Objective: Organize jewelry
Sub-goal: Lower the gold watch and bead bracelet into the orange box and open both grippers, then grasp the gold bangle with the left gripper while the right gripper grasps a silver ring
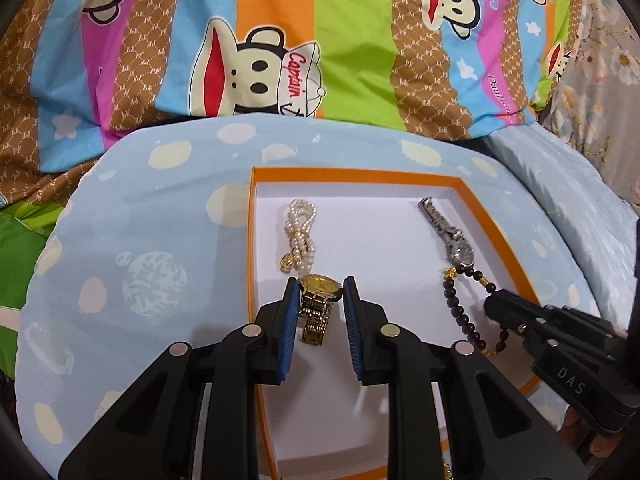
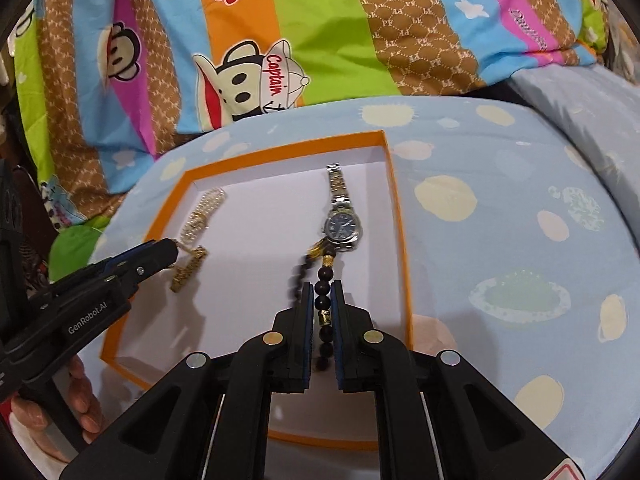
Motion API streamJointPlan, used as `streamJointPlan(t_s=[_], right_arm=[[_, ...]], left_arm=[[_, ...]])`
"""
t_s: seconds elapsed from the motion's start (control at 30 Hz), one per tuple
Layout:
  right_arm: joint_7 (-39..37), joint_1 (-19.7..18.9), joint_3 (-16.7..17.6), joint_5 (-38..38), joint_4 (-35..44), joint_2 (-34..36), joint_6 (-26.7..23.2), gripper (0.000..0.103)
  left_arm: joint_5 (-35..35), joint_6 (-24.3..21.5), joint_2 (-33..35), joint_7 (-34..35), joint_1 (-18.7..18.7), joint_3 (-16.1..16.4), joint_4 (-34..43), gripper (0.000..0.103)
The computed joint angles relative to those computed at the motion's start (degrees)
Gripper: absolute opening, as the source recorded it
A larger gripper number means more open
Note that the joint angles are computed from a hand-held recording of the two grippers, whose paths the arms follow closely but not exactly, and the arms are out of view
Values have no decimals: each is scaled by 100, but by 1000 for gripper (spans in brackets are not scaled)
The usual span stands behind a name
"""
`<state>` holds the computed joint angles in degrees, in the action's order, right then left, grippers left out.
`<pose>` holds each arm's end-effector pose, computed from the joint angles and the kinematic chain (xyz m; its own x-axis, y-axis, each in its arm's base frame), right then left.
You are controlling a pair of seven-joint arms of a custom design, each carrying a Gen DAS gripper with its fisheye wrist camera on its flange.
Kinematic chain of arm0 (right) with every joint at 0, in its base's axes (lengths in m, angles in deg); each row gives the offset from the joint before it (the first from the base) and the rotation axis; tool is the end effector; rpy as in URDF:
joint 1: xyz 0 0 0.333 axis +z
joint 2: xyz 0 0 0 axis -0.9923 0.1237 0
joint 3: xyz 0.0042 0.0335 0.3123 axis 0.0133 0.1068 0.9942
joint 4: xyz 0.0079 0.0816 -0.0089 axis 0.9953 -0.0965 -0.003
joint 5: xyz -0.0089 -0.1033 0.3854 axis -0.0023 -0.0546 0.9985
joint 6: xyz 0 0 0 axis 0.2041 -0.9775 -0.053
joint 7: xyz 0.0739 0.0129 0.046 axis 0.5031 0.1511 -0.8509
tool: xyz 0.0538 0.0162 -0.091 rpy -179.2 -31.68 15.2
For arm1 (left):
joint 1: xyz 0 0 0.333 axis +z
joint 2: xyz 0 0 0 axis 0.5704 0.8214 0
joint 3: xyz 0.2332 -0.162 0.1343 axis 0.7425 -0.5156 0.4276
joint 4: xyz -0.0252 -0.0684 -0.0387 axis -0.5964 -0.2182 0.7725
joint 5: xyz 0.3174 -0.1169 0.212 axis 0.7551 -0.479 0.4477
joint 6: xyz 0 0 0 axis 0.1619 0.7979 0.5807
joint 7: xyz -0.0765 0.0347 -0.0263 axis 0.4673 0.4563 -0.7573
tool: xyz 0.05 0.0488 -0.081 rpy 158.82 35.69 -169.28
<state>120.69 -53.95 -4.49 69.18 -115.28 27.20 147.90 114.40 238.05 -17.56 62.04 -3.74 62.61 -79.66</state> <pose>0.6197 0.3133 0.2807 0.1470 -0.9649 -0.2178 -0.8027 0.0123 -0.5963 0.6219 -0.4793 0.2916 -0.0871 -0.9845 0.1520 -0.7659 -0.0314 -0.6422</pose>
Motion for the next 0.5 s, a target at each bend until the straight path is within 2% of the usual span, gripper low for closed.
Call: streamJointPlan(t_s=[0.03, 0.07, 0.1, 0.13, 0.17, 0.27, 0.4, 0.47, 0.5], right_arm=[[-262, 65, -34, 274, -40, -18, 43, 14], [-150, 70, -55, 146, -109, -62, 115, 18], [51, 168, -187, -24, -175, -104, 189, 26], [113, 305, -341, -35, -260, -155, 301, 30], [179, 456, -505, -29, -381, -233, 458, 35], [199, 712, -765, 100, -817, -543, 866, 36], [-13, 1505, -1456, 563, -1630, -1061, 1387, 36], [-230, 1916, -1746, 849, -2057, -1290, 1603, 36], [-328, 2025, -1782, 968, -2296, -1413, 1728, 36]], left_arm=[[25, -18, 0, -60, -41, 50, -10, 22], [89, -4, -19, -148, -96, 124, -46, 22], [138, 36, -59, -179, -110, 142, -104, 22], [177, 53, -104, -214, -124, 156, -157, 25], [258, 72, -173, -329, -185, 230, -241, 39], [931, 495, -658, -1322, -640, 835, -902, 52], [2152, 747, -1391, -2811, -1269, 1567, -1781, 58], [2821, 680, -1796, -3560, -1591, 1849, -2270, 59], [3111, 602, -1959, -3838, -1704, 1918, -2471, 59]])
